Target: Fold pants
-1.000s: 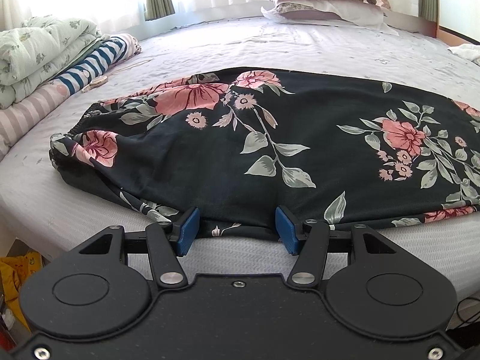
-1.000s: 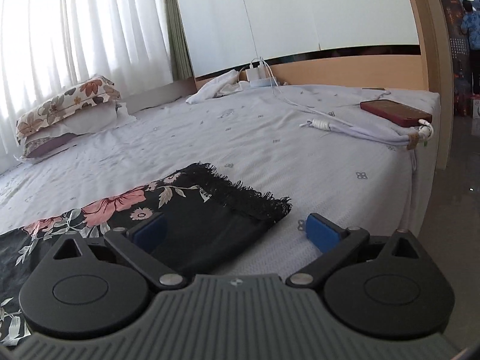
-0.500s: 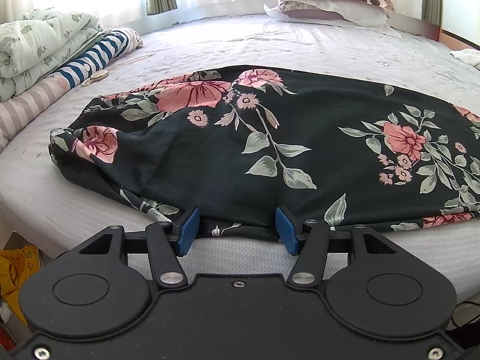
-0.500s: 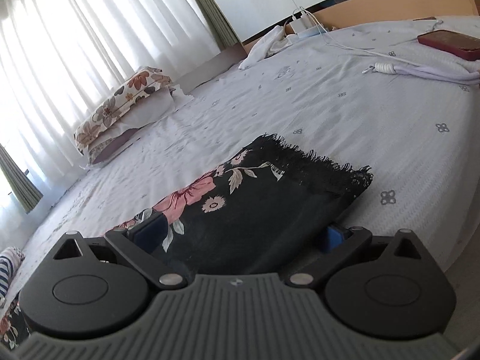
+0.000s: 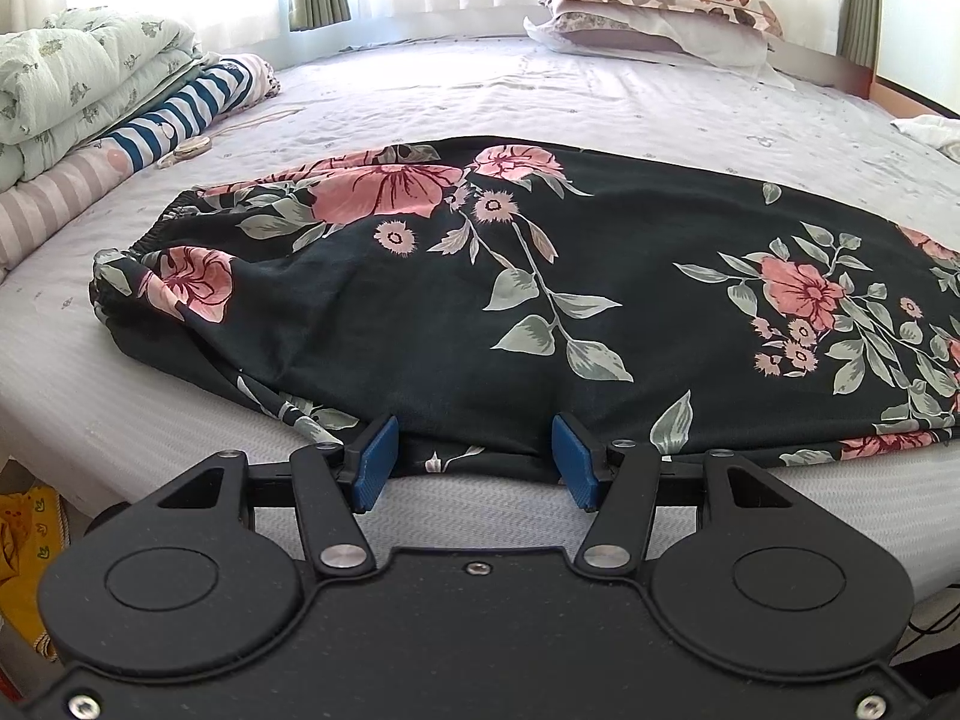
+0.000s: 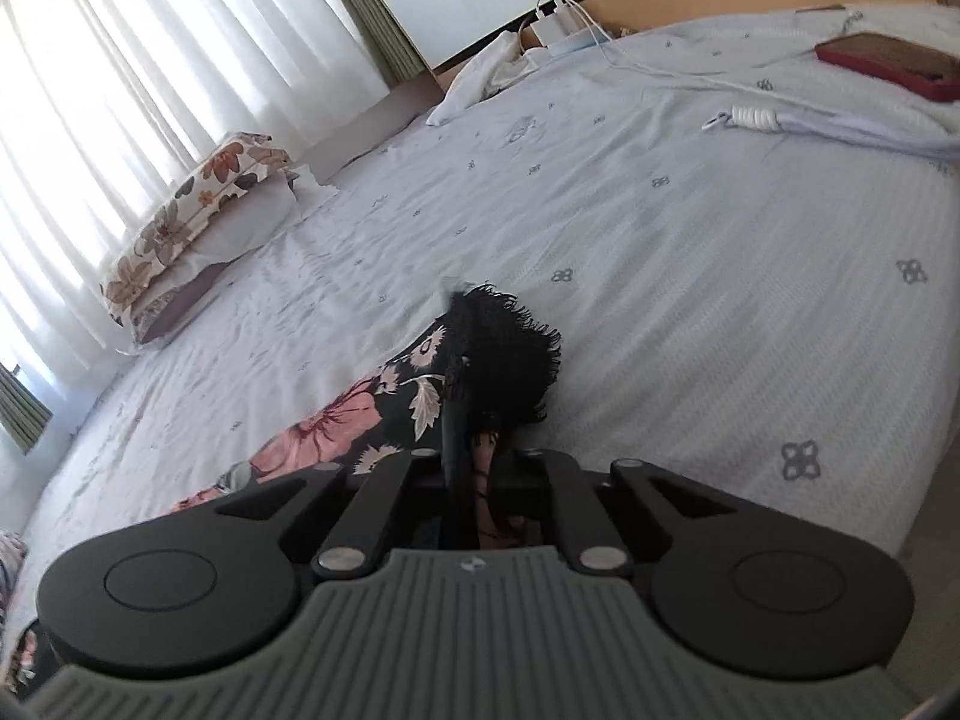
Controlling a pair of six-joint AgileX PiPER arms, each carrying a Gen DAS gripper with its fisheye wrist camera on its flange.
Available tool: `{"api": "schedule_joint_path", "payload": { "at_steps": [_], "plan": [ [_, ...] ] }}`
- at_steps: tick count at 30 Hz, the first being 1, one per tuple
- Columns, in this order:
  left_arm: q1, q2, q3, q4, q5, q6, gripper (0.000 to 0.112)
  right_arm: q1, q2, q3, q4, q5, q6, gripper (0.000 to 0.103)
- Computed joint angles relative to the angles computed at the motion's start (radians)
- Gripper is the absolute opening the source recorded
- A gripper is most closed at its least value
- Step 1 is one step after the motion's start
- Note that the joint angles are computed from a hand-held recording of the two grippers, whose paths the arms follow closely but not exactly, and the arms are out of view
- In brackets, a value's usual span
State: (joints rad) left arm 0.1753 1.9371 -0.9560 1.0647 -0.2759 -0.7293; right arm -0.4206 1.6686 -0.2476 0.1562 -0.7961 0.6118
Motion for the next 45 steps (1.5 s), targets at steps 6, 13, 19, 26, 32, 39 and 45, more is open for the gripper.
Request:
{"api": "schedule_joint_path", "payload": {
  "at_steps": [6, 13, 19, 26, 32, 39, 45],
  "plan": [
    [0.026, 0.008, -0.004, 0.068, -0.043, -0.075, 0.055, 0.276, -0.103, -0.093, 0.367, 0.131, -0.264, 0.005],
    [0.051, 0.021, 0.021, -0.023, -0.113, 0.022, 0.056, 0.680, 0.021, -0.474, 0.758, 0.295, -0.750, 0.005],
    [0.075, 0.032, 0.020, 0.008, -0.156, -0.009, 0.057, 0.870, 0.294, -0.837, 1.097, 0.395, -1.143, 0.005],
    [0.095, 0.044, 0.031, -0.007, -0.208, 0.033, 0.058, 0.985, 0.476, -1.069, 1.396, 0.384, -1.463, 0.005],
    [0.104, 0.052, 0.045, -0.039, -0.241, 0.082, 0.059, 1.017, 0.507, -1.077, 1.290, 0.336, -1.316, 0.006],
    [0.108, 0.057, 0.053, -0.059, -0.262, 0.118, 0.060, 1.038, 0.557, -1.091, 1.147, 0.299, -1.183, 0.008],
    [0.106, 0.058, 0.057, -0.075, -0.266, 0.136, 0.061, 1.018, 0.558, -1.089, 1.059, 0.340, -1.068, 0.010]
  ]
}}
